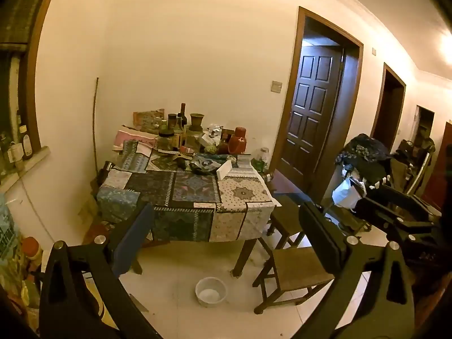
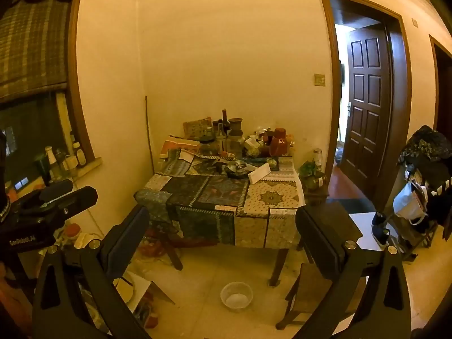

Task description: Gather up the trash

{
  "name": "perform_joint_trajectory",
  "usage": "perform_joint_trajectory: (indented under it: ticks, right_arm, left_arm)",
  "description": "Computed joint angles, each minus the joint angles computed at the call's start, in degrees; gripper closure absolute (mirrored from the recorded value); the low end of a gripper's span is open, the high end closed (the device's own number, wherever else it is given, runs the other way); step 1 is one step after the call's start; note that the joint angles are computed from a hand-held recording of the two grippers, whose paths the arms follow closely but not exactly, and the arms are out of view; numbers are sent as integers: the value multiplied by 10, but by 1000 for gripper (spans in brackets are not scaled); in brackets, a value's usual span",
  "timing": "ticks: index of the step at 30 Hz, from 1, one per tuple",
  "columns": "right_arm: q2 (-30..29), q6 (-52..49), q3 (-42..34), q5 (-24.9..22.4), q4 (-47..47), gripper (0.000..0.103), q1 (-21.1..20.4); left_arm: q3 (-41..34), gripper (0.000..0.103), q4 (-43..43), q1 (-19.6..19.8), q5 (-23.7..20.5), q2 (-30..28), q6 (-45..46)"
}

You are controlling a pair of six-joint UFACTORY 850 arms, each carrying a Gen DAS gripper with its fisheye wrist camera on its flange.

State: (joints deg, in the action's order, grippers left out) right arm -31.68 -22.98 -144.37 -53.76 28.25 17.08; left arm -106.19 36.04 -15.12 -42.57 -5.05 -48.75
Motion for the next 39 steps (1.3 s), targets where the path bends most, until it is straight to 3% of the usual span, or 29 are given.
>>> perform_joint_trajectory:
  ticks: [6, 11, 19, 39]
  right_arm:
    - [35, -4, 60, 31, -3, 0, 10]
    - [32, -3, 53, 19, 4, 0, 7]
    - [51, -2, 84, 27, 6, 0, 9]
    - [49, 18, 81, 24, -6, 0, 14]
  left_arm:
    - [4, 1, 28, -17, -4, 3, -26]
    - [-7, 1, 19, -26, -19, 10, -12]
    - [-10, 1, -29, -4, -12, 6, 35]
    - [-12, 1, -36, -2, -7, 1, 49]
